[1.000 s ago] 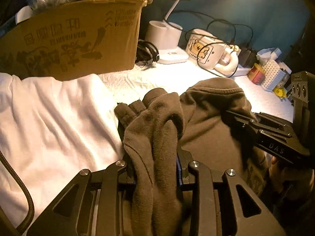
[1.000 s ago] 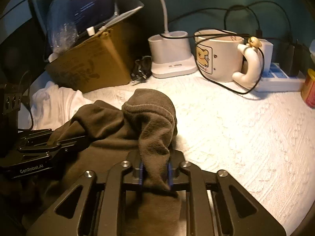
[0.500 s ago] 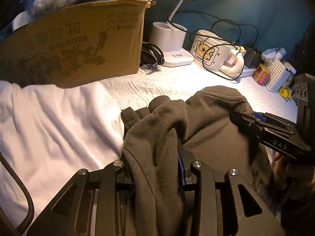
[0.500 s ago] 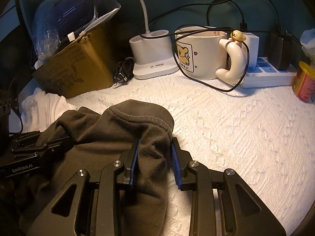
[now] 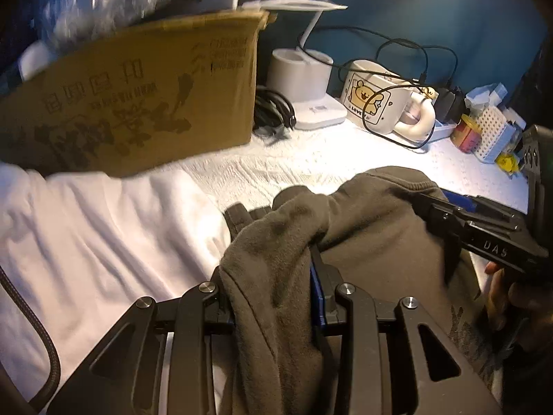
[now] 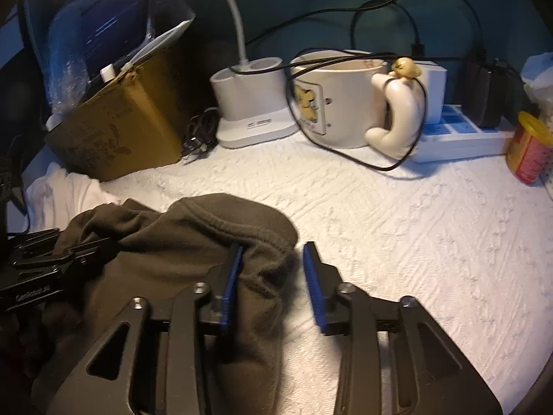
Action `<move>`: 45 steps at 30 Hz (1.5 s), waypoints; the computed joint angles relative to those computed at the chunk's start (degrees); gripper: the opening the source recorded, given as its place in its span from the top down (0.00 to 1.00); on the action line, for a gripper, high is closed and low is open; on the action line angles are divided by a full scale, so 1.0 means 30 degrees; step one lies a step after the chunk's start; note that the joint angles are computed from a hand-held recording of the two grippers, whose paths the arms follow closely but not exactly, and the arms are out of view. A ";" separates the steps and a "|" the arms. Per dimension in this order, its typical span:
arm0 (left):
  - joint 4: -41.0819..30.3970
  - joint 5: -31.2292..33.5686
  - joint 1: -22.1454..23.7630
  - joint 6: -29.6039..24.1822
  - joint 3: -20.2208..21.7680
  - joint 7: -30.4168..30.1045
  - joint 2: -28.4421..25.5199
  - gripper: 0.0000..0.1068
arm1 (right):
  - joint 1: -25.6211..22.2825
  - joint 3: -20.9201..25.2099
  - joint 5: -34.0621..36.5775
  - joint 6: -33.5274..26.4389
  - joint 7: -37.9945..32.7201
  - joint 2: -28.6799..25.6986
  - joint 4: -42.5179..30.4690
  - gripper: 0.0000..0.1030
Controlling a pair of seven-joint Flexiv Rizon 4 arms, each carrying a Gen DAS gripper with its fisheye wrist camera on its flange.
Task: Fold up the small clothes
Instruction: 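Open the left gripper and release the folded shirt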
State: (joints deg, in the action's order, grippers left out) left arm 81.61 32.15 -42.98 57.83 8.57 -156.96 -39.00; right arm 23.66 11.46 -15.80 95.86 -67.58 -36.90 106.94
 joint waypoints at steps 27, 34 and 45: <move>0.1308 0.2805 -0.1452 -0.2465 -0.1481 -0.2061 0.2029 0.63 | 0.3727 -0.4347 -0.0071 0.0791 0.1940 0.2894 0.3788 0.42; 0.1541 0.3190 -0.1903 -0.2728 -0.1669 -0.2634 0.2106 0.44 | 0.2438 -0.2676 -0.0056 0.0717 0.1152 0.3877 0.5140 0.42; 0.2092 0.3505 -0.2435 -0.2955 -0.1740 -0.3437 0.2051 0.35 | 0.1047 -0.0784 0.0038 0.1742 -0.0390 0.5086 0.7658 0.50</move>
State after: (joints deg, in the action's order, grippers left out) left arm 87.88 42.66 -50.29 48.96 3.35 -167.27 -32.85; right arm 26.80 9.11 -15.68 101.09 -68.75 -21.64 129.91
